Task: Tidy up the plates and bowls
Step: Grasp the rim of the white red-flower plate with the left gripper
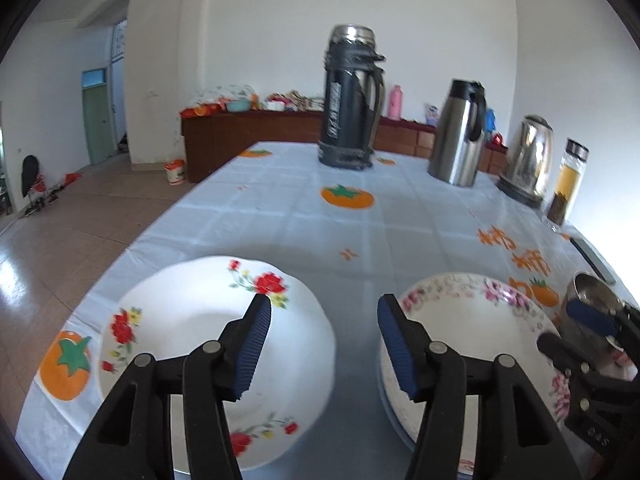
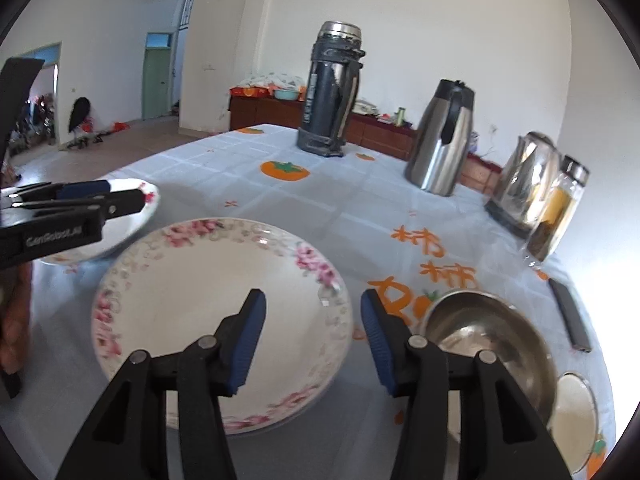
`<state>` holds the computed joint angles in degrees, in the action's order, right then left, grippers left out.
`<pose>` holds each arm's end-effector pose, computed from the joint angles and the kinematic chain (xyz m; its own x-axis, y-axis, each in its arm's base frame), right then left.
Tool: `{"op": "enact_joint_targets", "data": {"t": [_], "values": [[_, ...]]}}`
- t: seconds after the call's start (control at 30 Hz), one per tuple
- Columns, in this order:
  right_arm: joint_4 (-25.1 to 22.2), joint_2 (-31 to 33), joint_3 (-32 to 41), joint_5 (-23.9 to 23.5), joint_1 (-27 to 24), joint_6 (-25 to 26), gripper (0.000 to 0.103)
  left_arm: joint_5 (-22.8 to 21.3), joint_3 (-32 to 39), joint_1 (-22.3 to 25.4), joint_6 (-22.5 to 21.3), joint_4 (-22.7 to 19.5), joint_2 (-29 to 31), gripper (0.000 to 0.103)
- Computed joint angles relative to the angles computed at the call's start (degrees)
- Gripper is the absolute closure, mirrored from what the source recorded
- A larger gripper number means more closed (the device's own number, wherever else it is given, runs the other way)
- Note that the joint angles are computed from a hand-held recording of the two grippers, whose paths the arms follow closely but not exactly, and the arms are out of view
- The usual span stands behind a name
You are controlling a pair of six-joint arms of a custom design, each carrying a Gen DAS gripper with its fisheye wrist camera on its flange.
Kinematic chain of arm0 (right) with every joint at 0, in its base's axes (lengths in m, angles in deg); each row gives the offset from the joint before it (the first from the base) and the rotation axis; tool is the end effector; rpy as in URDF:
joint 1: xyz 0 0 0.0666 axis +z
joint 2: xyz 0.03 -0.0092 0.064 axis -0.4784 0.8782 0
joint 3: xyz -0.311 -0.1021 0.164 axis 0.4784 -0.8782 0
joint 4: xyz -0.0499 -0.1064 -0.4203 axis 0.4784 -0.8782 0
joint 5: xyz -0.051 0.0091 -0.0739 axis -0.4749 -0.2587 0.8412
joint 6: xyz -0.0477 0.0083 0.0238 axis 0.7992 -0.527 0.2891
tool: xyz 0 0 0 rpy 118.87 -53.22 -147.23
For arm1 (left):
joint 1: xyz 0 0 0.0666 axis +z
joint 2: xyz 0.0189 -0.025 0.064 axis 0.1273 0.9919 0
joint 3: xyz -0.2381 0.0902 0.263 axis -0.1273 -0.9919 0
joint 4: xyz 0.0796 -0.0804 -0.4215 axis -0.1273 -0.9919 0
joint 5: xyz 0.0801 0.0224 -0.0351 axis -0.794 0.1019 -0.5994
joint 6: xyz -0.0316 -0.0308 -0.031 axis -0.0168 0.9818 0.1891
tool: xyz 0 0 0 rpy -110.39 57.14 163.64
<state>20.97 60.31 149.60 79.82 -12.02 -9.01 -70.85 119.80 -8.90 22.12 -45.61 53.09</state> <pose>0.4922 0.1318 0.3270 -0.5734 -0.0978 -0.8134 0.0678 0.9838 -0.1661 0.5736 -0.1708 0.3435 -0.5156 0.1331 -0.8465 0.3474 0.9355 -0.0645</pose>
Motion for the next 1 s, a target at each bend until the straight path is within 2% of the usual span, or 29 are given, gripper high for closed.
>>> {"op": "enact_joint_targets", "data": {"t": [0.13,0.27,0.37,0.47,0.7,0.87,1.0], "values": [[-0.67,-0.27,1.02,-6.27,0.22,-2.33,0.055,-5.64,0.61,1.20,0.37,0.36,0.04,0.044],[-1.91,1.55,4.10,-12.74,1.00,-4.40,0.055,-15.24,1.59,2.74,-1.10,1.71,1.24,0.044],[-2.63,3.65,7.02,-15.93,1.99,-5.28,0.055,-17.29,2.76,4.79,1.15,0.97,2.42,0.044],[-3.62,6.95,10.93,-15.03,3.32,-4.29,0.058,-16.79,3.81,6.18,3.80,-1.86,3.56,0.044],[-8.10,16.40,21.09,-15.25,5.04,-3.83,0.071,-15.76,6.55,6.94,5.27,-7.90,6.11,0.044],[-12.06,21.05,25.95,-13.87,5.49,-3.97,0.073,-14.74,8.24,7.55,7.31,-11.30,7.40,0.044],[-15.53,23.79,29.42,-11.56,5.49,-3.91,0.073,-12.30,9.21,8.20,8.71,-14.16,8.11,0.044]]}}
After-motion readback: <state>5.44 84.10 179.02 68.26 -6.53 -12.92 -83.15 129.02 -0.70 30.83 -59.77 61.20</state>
